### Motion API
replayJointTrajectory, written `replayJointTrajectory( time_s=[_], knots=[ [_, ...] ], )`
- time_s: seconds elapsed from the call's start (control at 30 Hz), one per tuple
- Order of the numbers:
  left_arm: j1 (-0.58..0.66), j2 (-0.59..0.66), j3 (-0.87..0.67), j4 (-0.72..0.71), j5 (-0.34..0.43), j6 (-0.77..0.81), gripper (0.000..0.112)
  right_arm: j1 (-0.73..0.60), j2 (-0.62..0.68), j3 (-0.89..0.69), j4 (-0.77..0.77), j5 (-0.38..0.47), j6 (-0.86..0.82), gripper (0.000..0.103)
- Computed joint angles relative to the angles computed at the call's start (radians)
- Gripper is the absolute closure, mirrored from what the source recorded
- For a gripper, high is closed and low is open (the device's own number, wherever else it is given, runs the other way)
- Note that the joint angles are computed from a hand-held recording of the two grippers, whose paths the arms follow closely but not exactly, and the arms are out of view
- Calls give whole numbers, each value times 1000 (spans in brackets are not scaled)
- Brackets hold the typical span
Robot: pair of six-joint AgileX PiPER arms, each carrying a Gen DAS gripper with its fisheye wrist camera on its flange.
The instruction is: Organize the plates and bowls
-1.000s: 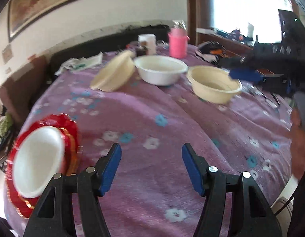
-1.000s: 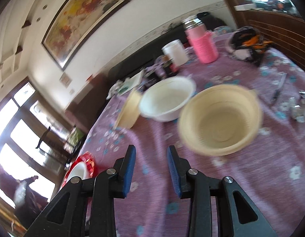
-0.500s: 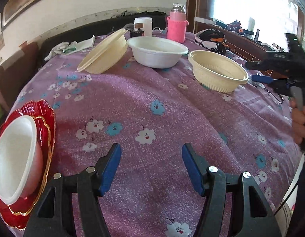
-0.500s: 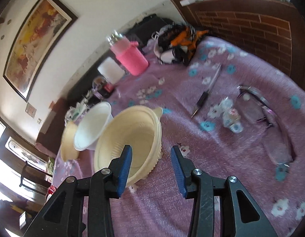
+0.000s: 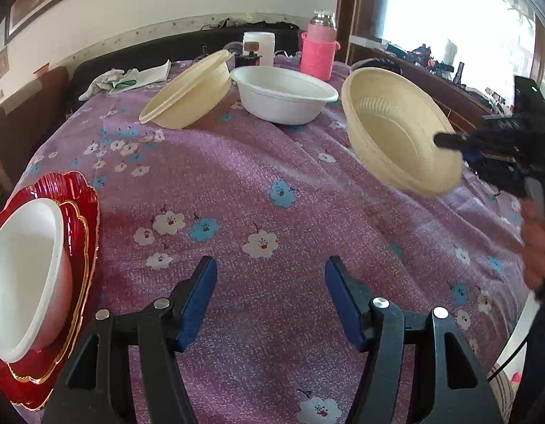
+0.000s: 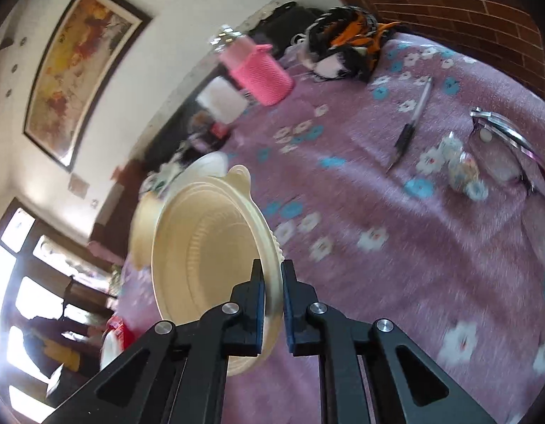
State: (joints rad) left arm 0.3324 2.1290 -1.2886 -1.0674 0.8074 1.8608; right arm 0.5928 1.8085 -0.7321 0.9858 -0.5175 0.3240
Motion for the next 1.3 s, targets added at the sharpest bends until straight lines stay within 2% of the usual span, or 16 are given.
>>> replayJointTrajectory(
  time_s=[0.1,0.17,0.23,0.4,0.57,0.7,0.8,0.9,1.03,1.3],
  knots=[
    [26,-1,3,-29,29,18,49,69,-6,7,3,-20,40,93],
    [41,9,-18,-7,58,-20,49,123,11,3,56,-47,63,93],
    [53,19,-45,22,93,-63,49,156,39,2,35,-64,137,93],
    [75,7,-48,16,109,-64,49,182,112,-17,53,-93,249,90],
    [91,7,-55,18,130,-69,49,223,110,-61,238,-92,80,87],
    [95,11,-66,29,146,-77,49,254,109,-88,256,-83,10,65],
    [101,11,-72,32,160,-78,49,254,116,-114,179,-17,-11,58],
    [104,11,-83,35,176,-92,49,277,110,-111,203,-9,-52,58],
    [93,16,-114,63,214,-144,48,309,70,-73,328,-59,-157,58],
    [19,58,-246,160,316,-372,49,293,-2,12,416,-144,-225,58]
  ],
)
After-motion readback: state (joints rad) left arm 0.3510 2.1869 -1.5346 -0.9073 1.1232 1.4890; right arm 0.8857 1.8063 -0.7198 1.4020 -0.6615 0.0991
